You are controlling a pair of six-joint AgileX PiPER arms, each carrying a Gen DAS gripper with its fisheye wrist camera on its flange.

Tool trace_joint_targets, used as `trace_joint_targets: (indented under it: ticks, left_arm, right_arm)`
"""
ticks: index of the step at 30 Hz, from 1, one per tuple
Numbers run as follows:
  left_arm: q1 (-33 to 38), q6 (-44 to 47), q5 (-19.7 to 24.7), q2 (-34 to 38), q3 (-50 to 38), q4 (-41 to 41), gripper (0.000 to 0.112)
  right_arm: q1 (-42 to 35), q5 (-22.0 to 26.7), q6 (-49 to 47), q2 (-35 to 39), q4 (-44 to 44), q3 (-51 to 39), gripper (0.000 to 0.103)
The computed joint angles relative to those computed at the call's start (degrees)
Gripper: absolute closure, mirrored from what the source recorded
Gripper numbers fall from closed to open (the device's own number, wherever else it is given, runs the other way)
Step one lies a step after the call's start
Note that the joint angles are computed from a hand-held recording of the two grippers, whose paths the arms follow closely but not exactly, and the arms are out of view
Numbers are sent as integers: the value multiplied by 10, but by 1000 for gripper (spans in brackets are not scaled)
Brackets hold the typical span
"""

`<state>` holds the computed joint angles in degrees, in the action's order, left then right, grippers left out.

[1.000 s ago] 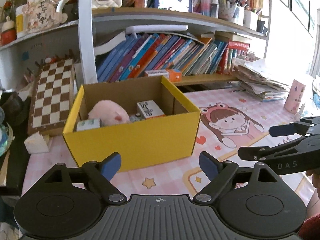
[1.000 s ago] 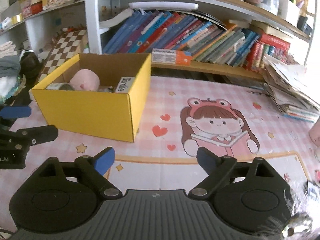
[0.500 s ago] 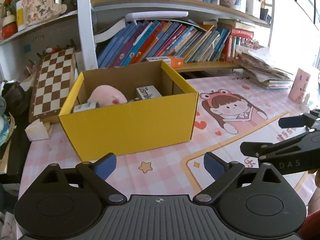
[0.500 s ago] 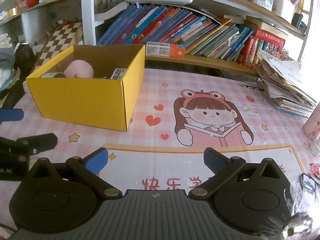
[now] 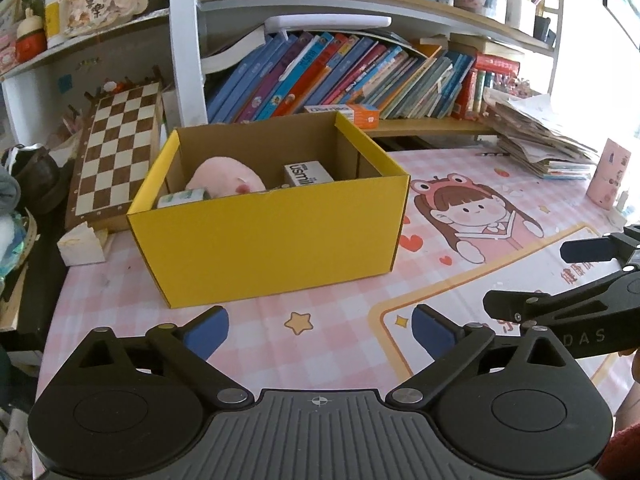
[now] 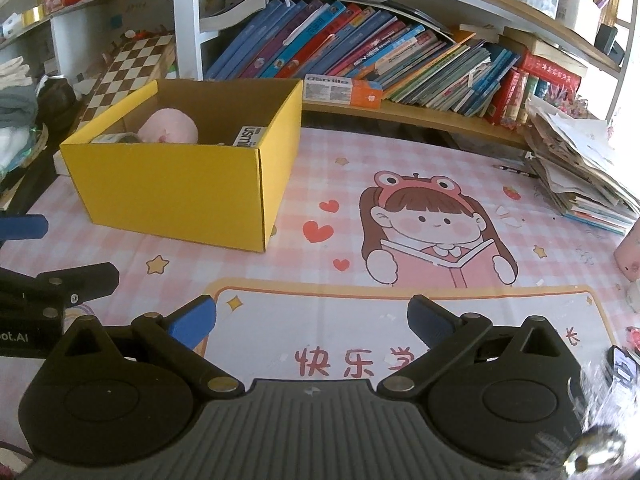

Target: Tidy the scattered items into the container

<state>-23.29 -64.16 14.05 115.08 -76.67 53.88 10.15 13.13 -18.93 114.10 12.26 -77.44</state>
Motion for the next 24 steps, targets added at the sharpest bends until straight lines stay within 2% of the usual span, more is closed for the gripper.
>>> trace_joint_targets:
  ticks: [5, 24]
  left_arm:
    - [4, 26, -5, 1, 0, -32, 11]
    - [3, 25, -1, 1, 0, -29, 10]
  right_arm:
    - [3, 2, 2, 1, -5, -2, 0]
    - [10, 4, 31, 3, -29, -5, 0]
